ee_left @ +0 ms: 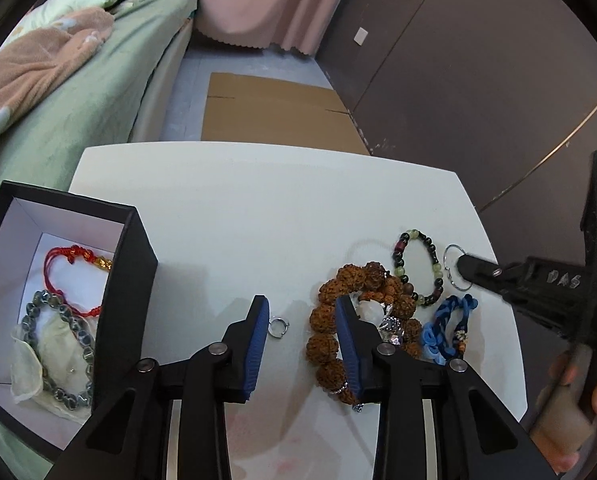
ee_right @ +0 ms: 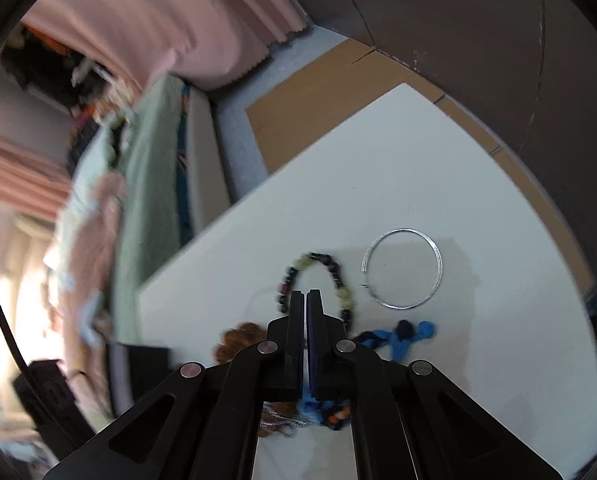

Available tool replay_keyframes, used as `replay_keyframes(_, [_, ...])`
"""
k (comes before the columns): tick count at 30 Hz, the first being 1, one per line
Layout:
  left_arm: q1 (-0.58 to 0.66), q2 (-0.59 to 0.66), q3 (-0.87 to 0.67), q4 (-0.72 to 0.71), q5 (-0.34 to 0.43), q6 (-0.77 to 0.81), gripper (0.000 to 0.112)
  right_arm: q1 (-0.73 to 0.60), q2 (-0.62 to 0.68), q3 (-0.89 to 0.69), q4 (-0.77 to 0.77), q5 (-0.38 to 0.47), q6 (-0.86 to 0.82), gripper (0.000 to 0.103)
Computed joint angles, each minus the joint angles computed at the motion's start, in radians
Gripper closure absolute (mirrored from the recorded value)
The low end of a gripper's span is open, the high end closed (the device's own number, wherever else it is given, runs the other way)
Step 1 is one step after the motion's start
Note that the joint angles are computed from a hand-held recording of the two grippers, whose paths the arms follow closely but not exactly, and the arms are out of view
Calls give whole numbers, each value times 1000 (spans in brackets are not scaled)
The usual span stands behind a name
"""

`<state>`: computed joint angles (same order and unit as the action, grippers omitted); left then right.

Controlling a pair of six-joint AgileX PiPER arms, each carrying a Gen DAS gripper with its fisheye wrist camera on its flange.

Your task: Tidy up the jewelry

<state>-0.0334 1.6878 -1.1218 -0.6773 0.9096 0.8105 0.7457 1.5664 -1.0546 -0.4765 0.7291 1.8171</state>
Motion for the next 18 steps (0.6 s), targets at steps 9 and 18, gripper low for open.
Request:
replay_keyframes(9, [43, 12, -18, -40, 27, 6, 77, -36, 51, -39, 118, 44, -153, 67])
replay_keyframes(18, [46, 36, -33, -11, 68, -24, 86, -9, 169, -165, 76, 197, -212, 79])
